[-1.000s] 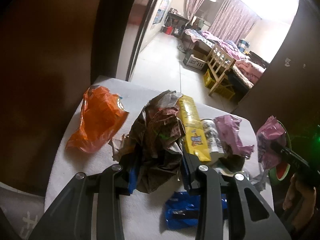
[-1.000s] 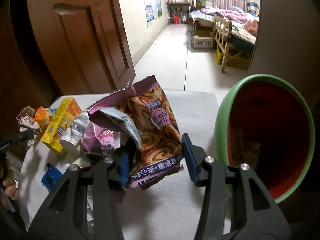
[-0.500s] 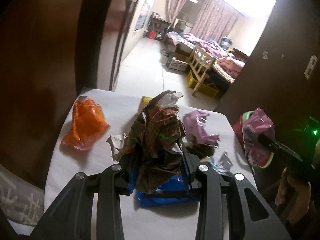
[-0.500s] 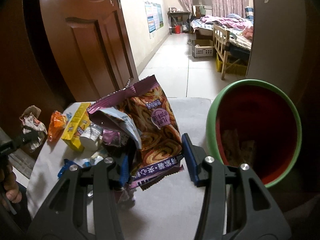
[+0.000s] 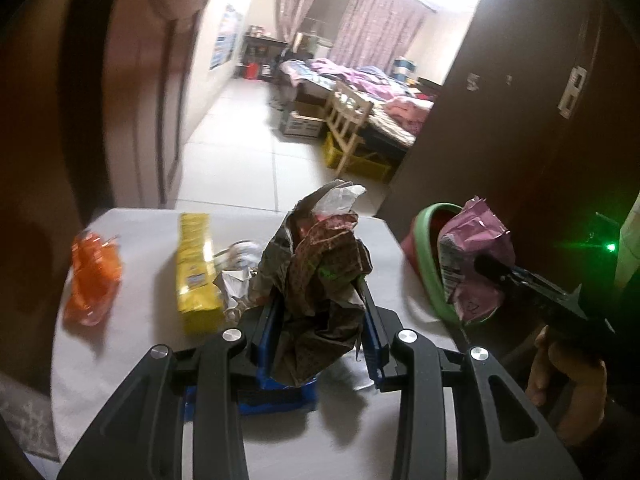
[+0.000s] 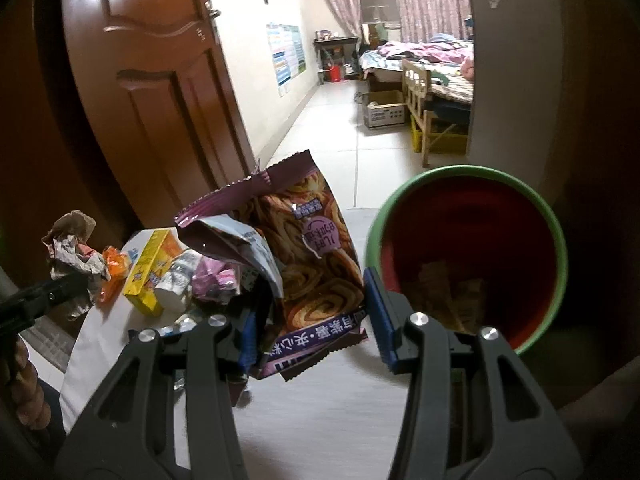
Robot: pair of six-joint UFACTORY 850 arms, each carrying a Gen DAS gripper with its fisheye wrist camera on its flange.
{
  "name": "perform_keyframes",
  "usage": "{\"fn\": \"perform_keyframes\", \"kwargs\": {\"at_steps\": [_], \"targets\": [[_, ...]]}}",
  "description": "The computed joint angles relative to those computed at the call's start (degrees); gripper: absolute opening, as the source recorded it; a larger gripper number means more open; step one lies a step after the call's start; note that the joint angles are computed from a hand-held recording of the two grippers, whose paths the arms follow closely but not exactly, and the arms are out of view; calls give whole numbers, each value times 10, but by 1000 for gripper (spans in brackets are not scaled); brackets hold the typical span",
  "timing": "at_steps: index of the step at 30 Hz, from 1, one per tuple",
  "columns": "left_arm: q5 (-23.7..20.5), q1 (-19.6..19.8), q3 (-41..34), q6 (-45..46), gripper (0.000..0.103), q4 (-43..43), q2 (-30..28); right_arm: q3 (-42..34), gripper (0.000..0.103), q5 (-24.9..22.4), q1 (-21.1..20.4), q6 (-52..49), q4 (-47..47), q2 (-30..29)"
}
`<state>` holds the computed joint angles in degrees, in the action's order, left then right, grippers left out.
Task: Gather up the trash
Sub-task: 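Carry the purple bag over the bin with the right tool while the left tool carries the brown wrapper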
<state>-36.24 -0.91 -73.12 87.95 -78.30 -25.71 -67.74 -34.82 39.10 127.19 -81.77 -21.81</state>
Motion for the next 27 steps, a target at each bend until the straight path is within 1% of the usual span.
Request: {"fn": "perform_keyframes", "kwargs": {"at_steps": [3, 5, 14, 19, 21, 27], "targets": [[3, -23, -12, -11, 33, 4, -5, 18, 45, -8, -4, 20, -6, 14], [1, -38, -21, -18, 33, 7, -11, 31, 45, -22, -6, 24, -2, 24], [-6, -110, -65, -28, 33, 23, -41, 88, 45, -62, -33, 42, 18, 69], [-13, -149, -103, -43, 33, 33, -66, 108, 45, -79, -48, 34, 25, 83], [-16, -162, -119, -49, 34, 37, -78, 118, 45, -78, -57, 41, 21, 89], [-24, -190, -175, -90, 34, 71, -121, 116, 45, -87, -78, 18, 25, 81]]}}
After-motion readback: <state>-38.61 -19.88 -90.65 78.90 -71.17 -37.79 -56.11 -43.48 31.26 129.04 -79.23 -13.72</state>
